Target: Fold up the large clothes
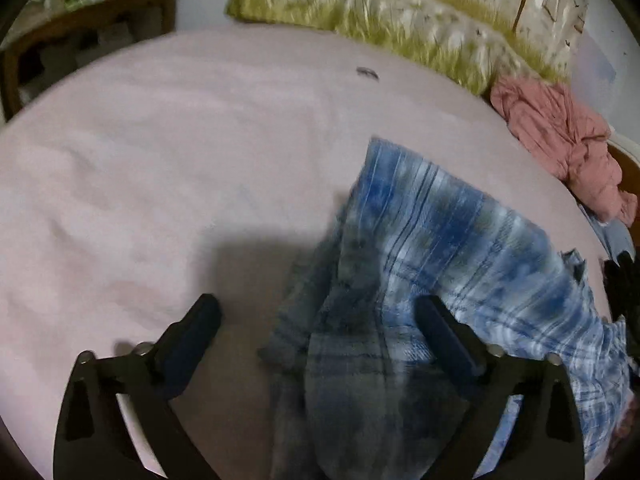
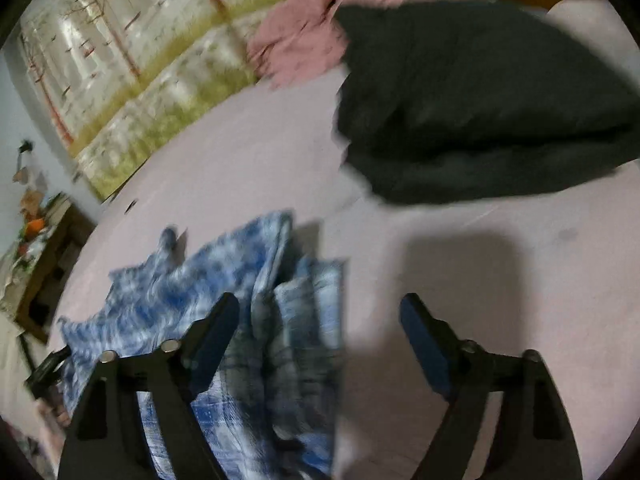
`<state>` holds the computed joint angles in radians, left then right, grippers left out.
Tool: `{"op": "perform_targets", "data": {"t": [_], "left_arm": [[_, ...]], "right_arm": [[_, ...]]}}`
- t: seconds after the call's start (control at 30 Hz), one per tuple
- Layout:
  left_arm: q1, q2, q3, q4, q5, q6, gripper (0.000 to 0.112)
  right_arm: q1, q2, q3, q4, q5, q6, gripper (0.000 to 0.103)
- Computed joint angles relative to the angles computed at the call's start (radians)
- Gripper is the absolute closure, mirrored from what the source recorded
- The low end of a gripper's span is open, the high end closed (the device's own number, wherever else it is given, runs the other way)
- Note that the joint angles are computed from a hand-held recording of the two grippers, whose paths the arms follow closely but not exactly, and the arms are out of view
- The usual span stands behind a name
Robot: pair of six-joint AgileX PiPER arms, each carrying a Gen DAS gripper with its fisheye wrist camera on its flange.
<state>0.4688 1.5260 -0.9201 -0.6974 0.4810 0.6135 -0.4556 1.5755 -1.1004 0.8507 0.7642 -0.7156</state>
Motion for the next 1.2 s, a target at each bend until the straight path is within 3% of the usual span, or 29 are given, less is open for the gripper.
{"op": "perform_targets", "data": {"t": [0.03,0.1,0.17,0.23,0.27,0.3,0.33,0.4,0.43,0.5,0.57,0.6,0.7,0.77,0.87,0.9,0.93,0.97,1.0,1.07,1.13,1.2], "left_arm": [[0.006,-0.018,0.016,-0.062,-0.008,0.069,0.037],[0.041,-0.036,0.030,-0.228,0.054,0.261,0.068],[0.030,-0.057,0.058,-0.287,0.024,0.345,0.068],[0.024,-0.049,0.061,-0.313,0.024,0.382,0.059],[0.034,-0.041,0.065,-0.365,0.041,0.435,0.057],[0.049,-0.022,0.053,-0.397,0.067,0.463,0.056],[0.052,-0.003,0.044,-0.403,0.071,0.452,0.066],[0.053,0.017,0.050,-0.414,0.046,0.441,0.102],[0.076,0.007,0.067,-0.478,0.063,0.491,0.104],[0.124,-0.053,0.132,-0.629,0.072,0.576,0.104],[0.169,-0.100,0.167,-0.704,0.106,0.604,0.105],[0.161,-0.126,0.181,-0.712,0.075,0.608,0.105],[0.057,-0.148,0.171,-0.534,-0.093,0.440,0.105],[-0.013,-0.072,0.129,-0.334,-0.156,0.266,0.104],[0.018,-0.041,0.084,-0.213,-0.082,0.138,0.096],[0.019,-0.068,0.093,-0.185,-0.094,0.097,0.085],[0.001,-0.094,0.110,-0.117,-0.140,0.019,0.059],[-0.013,-0.120,0.129,-0.017,-0.173,-0.080,0.048],[-0.023,-0.164,0.144,0.071,-0.166,-0.158,0.039],[-0.013,-0.235,0.139,0.127,-0.052,-0.201,0.038],[0.030,-0.334,0.170,0.050,0.030,-0.143,0.034],[0.078,-0.448,0.246,-0.024,0.069,-0.065,0.027]], "right_arm": [[0.029,0.015,-0.005,0.009,-0.012,-0.034,0.040],[0.099,0.008,0.009,-0.005,-0.105,-0.066,0.043],[0.160,0.006,0.012,0.018,-0.200,-0.136,0.043],[0.181,0.022,-0.005,0.037,-0.220,-0.162,0.043],[0.179,0.037,-0.020,0.041,-0.198,-0.168,0.048],[0.181,0.049,-0.036,0.005,-0.185,-0.133,0.059],[0.190,0.059,-0.038,-0.023,-0.201,-0.106,0.095],[0.180,0.048,-0.005,0.041,-0.238,-0.169,0.095],[0.170,0.024,0.031,0.133,-0.267,-0.259,0.096],[0.140,-0.061,0.101,0.333,-0.310,-0.421,0.096],[0.080,-0.120,0.130,0.495,-0.243,-0.562,0.096],[0.078,-0.122,0.137,0.517,-0.252,-0.590,0.096],[0.175,-0.045,0.104,0.342,-0.392,-0.449,0.096],[0.205,0.012,0.053,0.142,-0.401,-0.251,0.096],[0.177,0.056,-0.011,-0.024,-0.312,-0.052,0.095],[0.157,0.046,-0.006,-0.006,-0.294,-0.063,0.092],[0.128,0.018,0.024,0.048,-0.290,-0.114,0.083],[0.119,-0.009,0.051,0.075,-0.309,-0.132,0.073],[0.105,-0.053,0.090,0.119,-0.330,-0.167,0.067],[0.082,-0.135,0.146,0.147,-0.333,-0.191,0.028],[0.052,-0.233,0.206,0.158,-0.288,-0.195,0.025],[-0.041,-0.297,0.267,0.323,-0.161,-0.346,0.021]]}}
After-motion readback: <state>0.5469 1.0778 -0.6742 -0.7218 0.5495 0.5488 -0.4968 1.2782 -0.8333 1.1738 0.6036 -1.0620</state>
